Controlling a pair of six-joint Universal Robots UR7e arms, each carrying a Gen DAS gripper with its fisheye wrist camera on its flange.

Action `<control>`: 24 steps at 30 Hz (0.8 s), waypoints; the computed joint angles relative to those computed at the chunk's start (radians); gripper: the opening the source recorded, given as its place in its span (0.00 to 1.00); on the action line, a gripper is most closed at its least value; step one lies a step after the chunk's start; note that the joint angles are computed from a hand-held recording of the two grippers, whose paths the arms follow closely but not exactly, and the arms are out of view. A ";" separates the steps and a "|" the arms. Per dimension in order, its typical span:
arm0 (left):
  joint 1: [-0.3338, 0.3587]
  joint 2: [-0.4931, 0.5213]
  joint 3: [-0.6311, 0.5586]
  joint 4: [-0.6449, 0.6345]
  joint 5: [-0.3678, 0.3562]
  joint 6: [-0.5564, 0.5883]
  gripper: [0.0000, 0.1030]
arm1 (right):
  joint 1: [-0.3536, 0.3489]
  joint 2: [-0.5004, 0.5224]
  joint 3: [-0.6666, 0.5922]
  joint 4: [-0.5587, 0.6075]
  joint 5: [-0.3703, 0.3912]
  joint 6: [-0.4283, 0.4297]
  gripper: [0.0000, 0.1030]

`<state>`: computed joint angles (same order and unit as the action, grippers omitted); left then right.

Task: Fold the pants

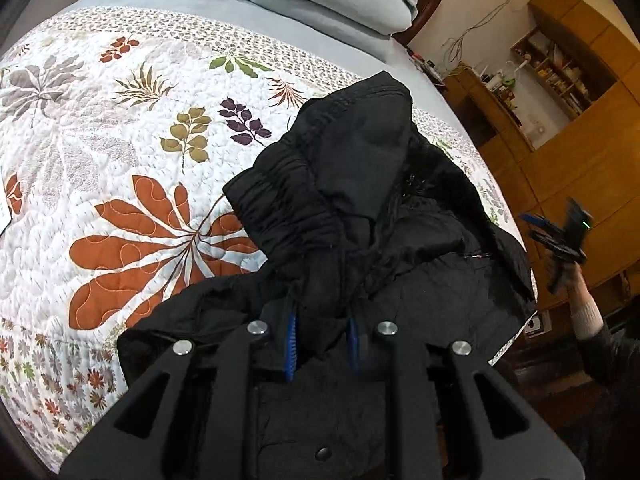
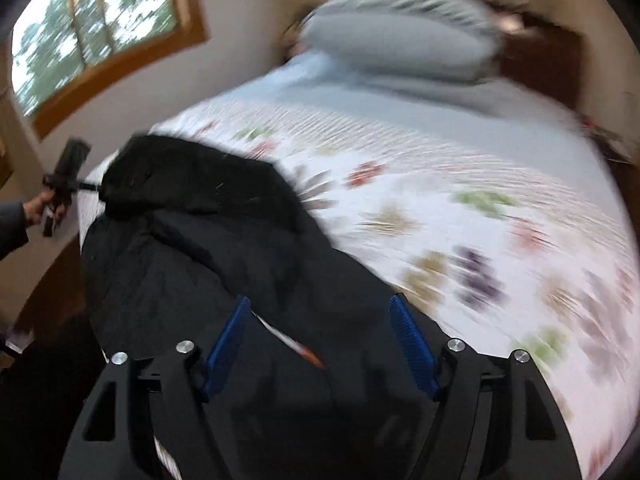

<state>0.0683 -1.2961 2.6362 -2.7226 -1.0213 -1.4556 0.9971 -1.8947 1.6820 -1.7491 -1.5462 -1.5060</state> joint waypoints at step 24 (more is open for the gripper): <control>-0.100 -0.086 0.052 0.045 0.049 -0.047 0.20 | 0.063 -0.102 0.088 0.060 -0.043 -0.136 0.09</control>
<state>-0.0318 -1.3824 2.6878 -2.6771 -0.9724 -1.5030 1.0600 -1.9962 1.7700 -1.6894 -1.5887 -1.6422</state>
